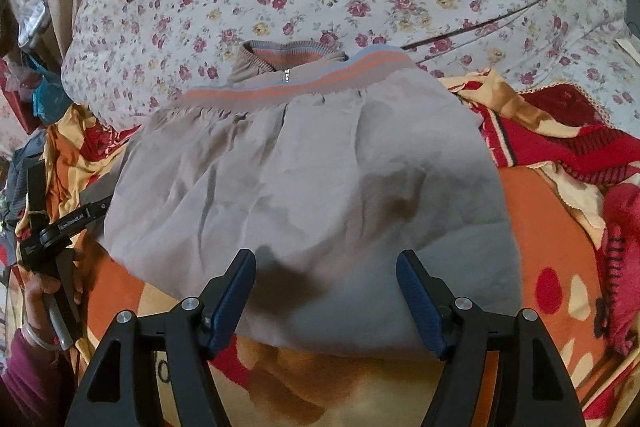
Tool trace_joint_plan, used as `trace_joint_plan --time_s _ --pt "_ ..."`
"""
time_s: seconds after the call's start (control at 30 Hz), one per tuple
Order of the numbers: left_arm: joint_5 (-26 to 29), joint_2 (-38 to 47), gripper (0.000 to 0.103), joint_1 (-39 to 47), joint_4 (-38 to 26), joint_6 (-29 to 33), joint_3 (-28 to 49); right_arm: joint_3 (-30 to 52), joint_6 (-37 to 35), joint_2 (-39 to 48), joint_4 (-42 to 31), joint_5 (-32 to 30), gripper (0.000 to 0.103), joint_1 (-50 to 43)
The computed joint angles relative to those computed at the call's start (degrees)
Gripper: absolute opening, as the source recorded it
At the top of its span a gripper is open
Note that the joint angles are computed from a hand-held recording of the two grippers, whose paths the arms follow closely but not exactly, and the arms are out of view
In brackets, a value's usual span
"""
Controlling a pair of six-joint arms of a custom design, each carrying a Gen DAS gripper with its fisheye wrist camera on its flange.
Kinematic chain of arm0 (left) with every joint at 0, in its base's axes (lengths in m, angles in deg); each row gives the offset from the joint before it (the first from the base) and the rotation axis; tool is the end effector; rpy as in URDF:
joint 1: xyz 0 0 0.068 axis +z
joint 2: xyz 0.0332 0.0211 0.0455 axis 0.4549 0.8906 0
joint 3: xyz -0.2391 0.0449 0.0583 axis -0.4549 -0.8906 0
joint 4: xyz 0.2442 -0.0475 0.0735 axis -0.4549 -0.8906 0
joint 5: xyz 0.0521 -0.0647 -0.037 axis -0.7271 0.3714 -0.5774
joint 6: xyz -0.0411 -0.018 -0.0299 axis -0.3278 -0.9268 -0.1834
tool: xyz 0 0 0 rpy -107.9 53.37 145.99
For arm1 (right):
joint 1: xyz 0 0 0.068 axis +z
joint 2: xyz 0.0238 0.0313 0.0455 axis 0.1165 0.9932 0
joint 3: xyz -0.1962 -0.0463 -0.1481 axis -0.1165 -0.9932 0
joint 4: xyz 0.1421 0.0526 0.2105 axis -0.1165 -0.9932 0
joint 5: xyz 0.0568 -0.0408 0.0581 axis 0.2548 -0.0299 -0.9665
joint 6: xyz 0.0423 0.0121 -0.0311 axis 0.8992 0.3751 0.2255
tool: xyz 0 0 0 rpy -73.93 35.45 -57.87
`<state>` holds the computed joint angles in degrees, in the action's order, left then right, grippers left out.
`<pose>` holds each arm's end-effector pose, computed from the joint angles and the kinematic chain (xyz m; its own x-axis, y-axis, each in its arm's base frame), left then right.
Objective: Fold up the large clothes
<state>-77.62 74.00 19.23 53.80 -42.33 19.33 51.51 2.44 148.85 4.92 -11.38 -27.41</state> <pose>0.2694 -0.0367 0.1109 -0.8013 -0.2936 -0.5212 -0.2075 0.9536 -0.2181 0.2768 -0.1600 0.0785 -0.8021 -0.0983 -0.5890 -0.3318 0.8934 0.3028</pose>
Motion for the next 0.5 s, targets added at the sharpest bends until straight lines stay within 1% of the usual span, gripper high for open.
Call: trace_joint_plan --time_s 0.17,0.37,0.47,0.5 --pt "-0.28 0.58 0.085 -0.26 -0.24 0.63 0.47 -0.72 -0.66 -0.22 0.02 0.37 0.07 0.32" --pt "-0.2 0.45 0.085 -0.21 -0.92 0.86 0.67 -0.56 -0.19 0.04 0.16 0.56 0.07 0.9" --pt "2.01 -0.96 0.085 0.76 -4.94 0.69 1.71 -0.78 -0.2 -0.25 0.3 0.54 0.07 1.09" --pt "3.51 -1.5 0.085 1.43 -6.19 0.54 2.04 -0.79 -0.38 -0.34 0.08 0.45 0.07 1.02"
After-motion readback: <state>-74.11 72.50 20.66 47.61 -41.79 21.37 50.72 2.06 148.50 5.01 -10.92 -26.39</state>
